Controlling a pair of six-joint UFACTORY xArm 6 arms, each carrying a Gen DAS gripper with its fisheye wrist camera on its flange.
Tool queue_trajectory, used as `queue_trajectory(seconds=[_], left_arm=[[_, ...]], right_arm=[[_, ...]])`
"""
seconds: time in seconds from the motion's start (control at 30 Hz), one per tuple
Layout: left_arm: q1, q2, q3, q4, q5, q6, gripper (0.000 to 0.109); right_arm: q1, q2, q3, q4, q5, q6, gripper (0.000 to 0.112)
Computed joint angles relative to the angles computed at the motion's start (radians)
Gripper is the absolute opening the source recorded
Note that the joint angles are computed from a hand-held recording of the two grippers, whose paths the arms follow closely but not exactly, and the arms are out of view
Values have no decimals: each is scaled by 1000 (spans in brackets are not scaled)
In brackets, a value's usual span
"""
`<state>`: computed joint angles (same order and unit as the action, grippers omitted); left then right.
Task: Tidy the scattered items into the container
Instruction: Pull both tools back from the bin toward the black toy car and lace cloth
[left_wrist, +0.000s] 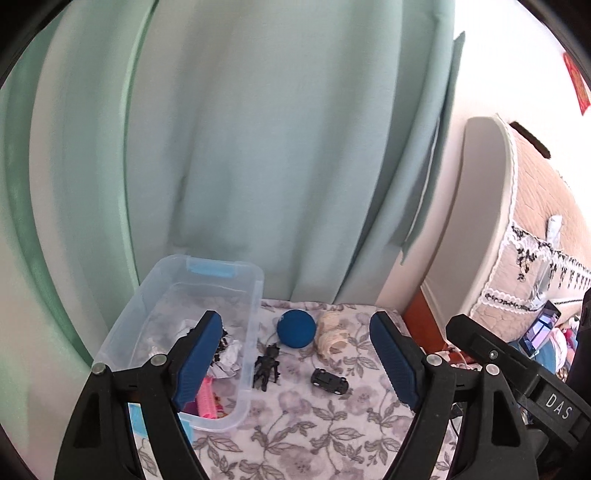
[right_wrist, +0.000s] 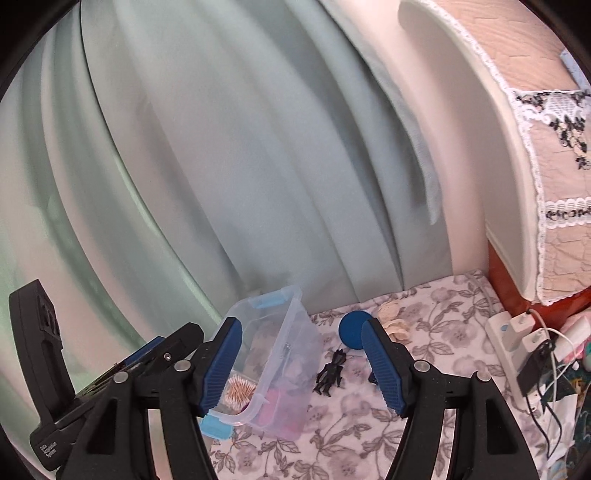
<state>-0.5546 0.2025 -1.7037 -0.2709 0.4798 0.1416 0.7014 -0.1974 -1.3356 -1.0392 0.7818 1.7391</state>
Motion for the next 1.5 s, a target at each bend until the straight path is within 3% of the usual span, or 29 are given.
queue_trajectory(seconds=[0.27,0.37,0.53,0.7,0.87,1.5], left_arm=[[-49,2,-30,72,16,-50,83],[-62,13,-47,98,17,-75,84],[-78,33,-65,123,30,-103,84],[-90,53,-78,136,40,-120,84],[-98,89,-101,112,52,-115,92],[-112,286,-264,115,208,-130,92]], right_arm=[[10,-118,98,-45,48,48,77],[13,-149,123,-72,64,67,88],[-2,-183,160,-75,65,70,91],[-34,-210,207,-60,28,76,92],[-76,-218,246,-27,-24,72,93],[-212,-161,328,138,-200,-32,93]])
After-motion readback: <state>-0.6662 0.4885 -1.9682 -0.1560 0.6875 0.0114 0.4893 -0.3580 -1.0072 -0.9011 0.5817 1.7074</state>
